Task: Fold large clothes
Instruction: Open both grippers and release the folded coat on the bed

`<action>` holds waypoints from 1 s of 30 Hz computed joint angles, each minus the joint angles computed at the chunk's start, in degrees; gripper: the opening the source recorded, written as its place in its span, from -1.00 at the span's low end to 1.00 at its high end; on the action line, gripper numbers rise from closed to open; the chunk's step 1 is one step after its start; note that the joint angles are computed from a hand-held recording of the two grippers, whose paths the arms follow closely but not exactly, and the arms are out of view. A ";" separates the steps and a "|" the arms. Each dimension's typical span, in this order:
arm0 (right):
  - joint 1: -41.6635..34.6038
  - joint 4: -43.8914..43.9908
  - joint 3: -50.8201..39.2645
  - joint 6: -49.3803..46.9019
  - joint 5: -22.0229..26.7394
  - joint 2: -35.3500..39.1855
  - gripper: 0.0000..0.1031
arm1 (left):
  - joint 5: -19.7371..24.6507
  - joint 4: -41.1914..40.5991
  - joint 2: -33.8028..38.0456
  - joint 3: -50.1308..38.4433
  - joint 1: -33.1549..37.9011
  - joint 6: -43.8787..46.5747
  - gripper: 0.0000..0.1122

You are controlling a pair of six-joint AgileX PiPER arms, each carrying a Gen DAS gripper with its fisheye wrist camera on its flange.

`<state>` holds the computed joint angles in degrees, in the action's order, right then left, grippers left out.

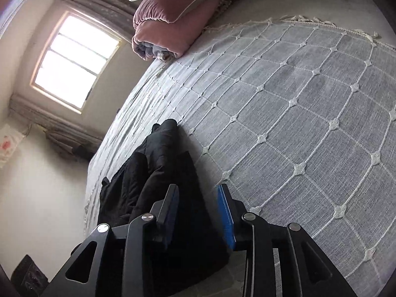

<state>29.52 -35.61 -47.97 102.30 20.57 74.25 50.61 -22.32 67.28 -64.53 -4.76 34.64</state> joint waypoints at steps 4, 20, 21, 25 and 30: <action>0.52 -2.90 0.44 2.80 0.48 -0.78 -0.20 | 2.45 -2.62 -5.00 0.96 3.58 2.88 0.20; 12.25 -2.56 -16.46 -16.24 8.20 9.37 0.16 | 11.60 -9.77 -1.81 -6.49 28.83 15.79 0.23; 13.13 -0.56 -18.89 -19.90 10.75 11.26 0.20 | 11.09 -9.17 -1.31 -6.59 29.38 15.69 0.23; 16.11 1.52 -29.17 -28.92 25.71 20.48 0.26 | 8.83 -10.54 2.75 -6.18 34.86 18.13 0.26; 13.89 3.48 -25.14 -30.10 19.18 18.90 0.14 | 13.11 -16.20 13.83 -9.37 41.82 17.59 0.26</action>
